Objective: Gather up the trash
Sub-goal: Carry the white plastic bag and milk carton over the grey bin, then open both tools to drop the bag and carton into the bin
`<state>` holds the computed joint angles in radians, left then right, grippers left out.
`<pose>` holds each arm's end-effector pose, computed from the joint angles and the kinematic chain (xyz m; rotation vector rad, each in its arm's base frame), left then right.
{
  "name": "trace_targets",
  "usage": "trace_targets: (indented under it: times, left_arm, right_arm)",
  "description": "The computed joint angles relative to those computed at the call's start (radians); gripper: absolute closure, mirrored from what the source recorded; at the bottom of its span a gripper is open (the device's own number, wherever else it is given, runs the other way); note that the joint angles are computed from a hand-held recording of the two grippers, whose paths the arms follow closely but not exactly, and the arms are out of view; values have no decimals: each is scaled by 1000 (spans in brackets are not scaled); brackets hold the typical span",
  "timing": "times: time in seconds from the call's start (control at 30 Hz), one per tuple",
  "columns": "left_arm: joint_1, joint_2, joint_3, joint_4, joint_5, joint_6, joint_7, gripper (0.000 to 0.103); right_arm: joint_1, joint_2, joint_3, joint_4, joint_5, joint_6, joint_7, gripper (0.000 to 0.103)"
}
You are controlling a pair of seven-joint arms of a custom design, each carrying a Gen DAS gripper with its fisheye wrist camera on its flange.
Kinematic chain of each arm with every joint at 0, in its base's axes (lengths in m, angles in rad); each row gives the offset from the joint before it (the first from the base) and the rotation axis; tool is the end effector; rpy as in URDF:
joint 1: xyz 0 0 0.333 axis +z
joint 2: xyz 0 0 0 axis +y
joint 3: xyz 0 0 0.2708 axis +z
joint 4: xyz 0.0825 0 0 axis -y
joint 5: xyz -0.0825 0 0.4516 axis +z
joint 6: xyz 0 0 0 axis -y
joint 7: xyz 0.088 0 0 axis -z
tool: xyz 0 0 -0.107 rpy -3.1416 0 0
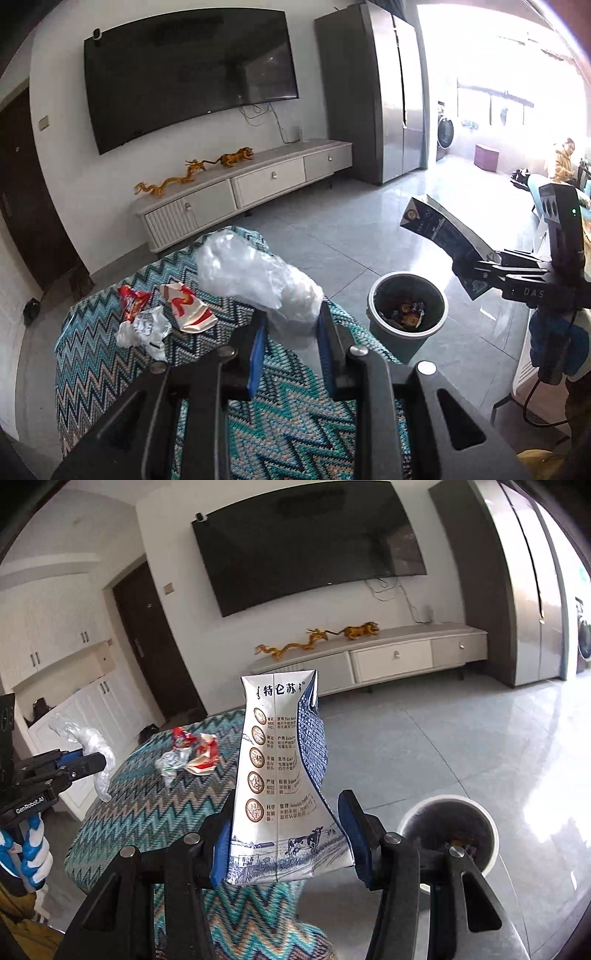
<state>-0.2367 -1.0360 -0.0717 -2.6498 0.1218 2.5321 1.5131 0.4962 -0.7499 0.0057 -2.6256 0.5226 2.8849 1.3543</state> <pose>0.3827 -0.1263 0.6088 -1.3822 1.8974 -0.8186 0.4228 0.1991 0.5407 -1.6908 1.2681 -0.3395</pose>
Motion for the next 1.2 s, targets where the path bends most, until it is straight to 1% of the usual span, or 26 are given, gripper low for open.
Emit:
trace_targets:
  times: [0.27, 0.37, 0.5, 0.67, 0.77, 0.87, 1.0, 1.1, 1.17, 1.2]
  left_arm:
    - [-52, 303, -34, 179, -17, 33, 43, 79]
    - [-70, 432, -44, 265, -36, 35, 68, 79]
    - [-77, 604, -65, 387, -56, 38, 104, 79]
    - [-71, 834, -104, 571, -85, 14, 134, 78]
    - [-60, 971, -125, 687, -120, -9, 160, 76]
    - [-46, 1100, -149, 804, -133, -41, 167, 76]
    - [-32, 1249, -176, 949, -140, -85, 161, 76]
    - [-27, 1344, -191, 1049, -143, -115, 151, 76]
    - [-22, 1397, -201, 1109, -157, -137, 150, 74]
    - [-19, 1418, -206, 1132, -166, -144, 149, 69]
  right_arm:
    - [-65, -19, -52, -76, 20, 21, 27, 53]
    - [-102, -7, -62, -90, 22, 25, 50, 53]
    - [-148, 30, -76, -99, 22, 22, 72, 53]
    - [-172, 142, -113, -56, 42, 13, 67, 53]
    - [-175, 249, -135, 8, 77, 1, 52, 53]
    - [-186, 348, -142, 74, 119, -18, 27, 53]
    - [-233, 492, -104, 175, 136, -45, 35, 53]
    - [-274, 575, -73, 237, 119, -61, 60, 53]
    - [-295, 612, -58, 265, 110, -71, 73, 53]
    - [-304, 633, -52, 280, 104, -75, 80, 52]
